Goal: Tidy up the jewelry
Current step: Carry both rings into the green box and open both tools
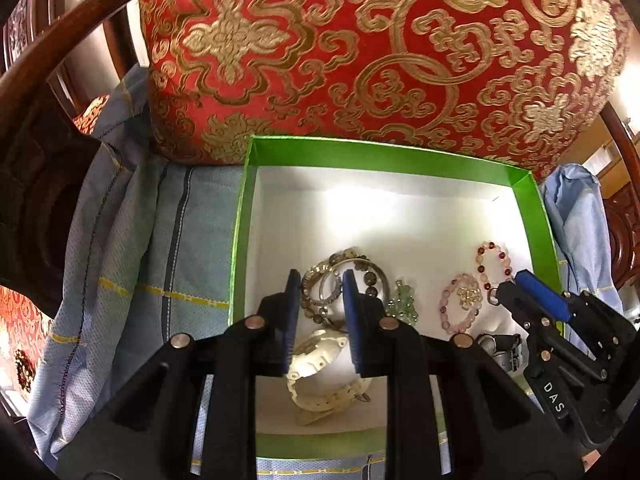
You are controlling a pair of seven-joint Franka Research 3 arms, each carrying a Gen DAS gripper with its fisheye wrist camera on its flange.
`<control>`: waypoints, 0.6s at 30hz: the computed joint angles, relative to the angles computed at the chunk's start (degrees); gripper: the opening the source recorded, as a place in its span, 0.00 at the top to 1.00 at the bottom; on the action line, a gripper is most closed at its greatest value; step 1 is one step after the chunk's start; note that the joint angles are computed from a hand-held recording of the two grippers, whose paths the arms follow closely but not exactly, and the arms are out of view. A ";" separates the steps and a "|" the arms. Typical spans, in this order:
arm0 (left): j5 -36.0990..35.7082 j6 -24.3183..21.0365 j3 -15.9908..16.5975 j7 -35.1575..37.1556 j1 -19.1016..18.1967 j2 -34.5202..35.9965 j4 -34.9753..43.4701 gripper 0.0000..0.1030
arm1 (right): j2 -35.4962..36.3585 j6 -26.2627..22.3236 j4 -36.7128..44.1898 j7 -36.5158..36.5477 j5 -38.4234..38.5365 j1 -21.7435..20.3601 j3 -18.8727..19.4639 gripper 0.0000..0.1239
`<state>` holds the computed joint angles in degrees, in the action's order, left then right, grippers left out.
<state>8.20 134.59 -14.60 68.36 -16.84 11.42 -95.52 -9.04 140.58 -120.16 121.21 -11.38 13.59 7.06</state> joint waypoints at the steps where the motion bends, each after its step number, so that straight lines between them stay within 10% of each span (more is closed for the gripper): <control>1: 0.31 0.30 -0.01 0.00 -0.10 -0.25 -0.17 0.79 | 0.00 -0.03 0.17 -0.01 -0.12 -0.01 0.02 0.83; 18: 3.67 2.35 -0.40 1.27 -1.47 -2.66 -1.31 0.79 | -0.40 -0.47 0.42 1.49 -2.38 -0.14 0.55 0.83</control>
